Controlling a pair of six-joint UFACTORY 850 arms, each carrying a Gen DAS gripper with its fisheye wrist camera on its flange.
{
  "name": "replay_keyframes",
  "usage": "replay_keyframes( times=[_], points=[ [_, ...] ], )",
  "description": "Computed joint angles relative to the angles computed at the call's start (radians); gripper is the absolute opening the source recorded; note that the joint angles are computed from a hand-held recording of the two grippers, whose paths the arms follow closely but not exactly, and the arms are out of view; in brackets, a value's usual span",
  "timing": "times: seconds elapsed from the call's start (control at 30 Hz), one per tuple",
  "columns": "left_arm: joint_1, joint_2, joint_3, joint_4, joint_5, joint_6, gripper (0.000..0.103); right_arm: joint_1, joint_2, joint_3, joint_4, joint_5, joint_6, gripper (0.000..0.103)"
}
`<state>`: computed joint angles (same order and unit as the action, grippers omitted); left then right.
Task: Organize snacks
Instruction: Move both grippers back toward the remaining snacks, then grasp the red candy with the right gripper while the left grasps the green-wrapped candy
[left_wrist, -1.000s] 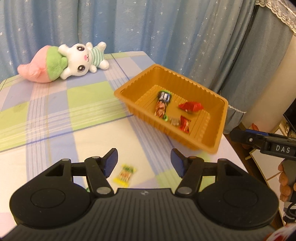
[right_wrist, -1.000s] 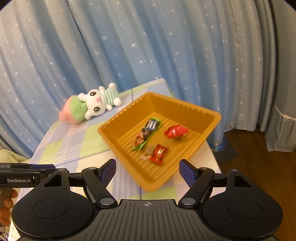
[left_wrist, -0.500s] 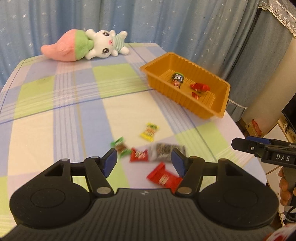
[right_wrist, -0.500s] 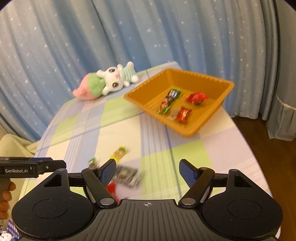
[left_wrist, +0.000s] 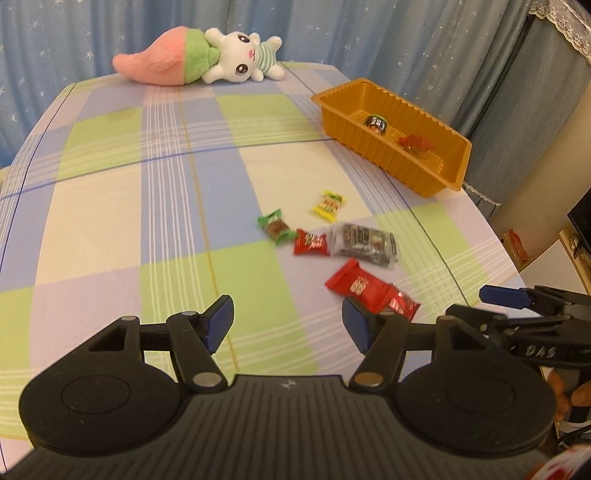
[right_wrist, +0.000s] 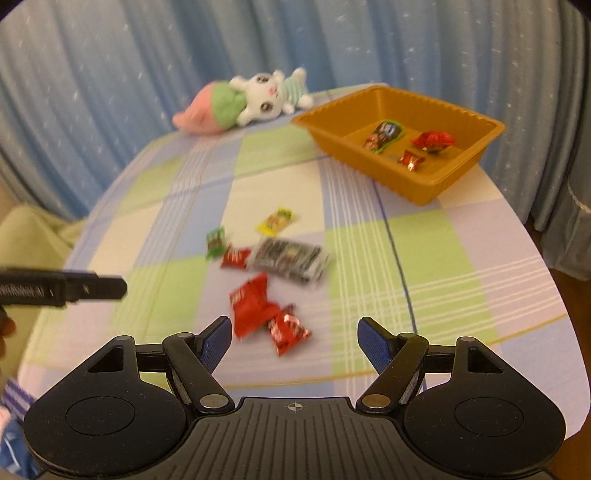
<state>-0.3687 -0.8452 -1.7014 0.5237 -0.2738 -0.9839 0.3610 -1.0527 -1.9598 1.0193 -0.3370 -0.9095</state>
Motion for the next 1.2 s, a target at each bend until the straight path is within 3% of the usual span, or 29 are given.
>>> replay_keyframes(
  times=[0.43, 0.53, 0.77, 1.2],
  points=[
    [0.0, 0.027, 0.062, 0.098, -0.013, -0.149, 0.063, 0.027, -0.057, -0.042, -0.151, 0.012, -0.009, 0.071],
    [0.002, 0.022, 0.06, 0.103, -0.02, -0.168, 0.063, 0.025, -0.082, -0.082, -0.17, -0.01, -0.003, 0.062],
    [0.007, 0.001, 0.035, 0.093, -0.04, -0.176, 0.063, 0.023, -0.135, -0.172, -0.217, -0.056, 0.01, 0.053],
    [0.011, -0.036, -0.02, 0.061, -0.074, -0.152, 0.063, 0.025, -0.272, -0.405, -0.368, -0.168, 0.092, 0.046]
  ],
)
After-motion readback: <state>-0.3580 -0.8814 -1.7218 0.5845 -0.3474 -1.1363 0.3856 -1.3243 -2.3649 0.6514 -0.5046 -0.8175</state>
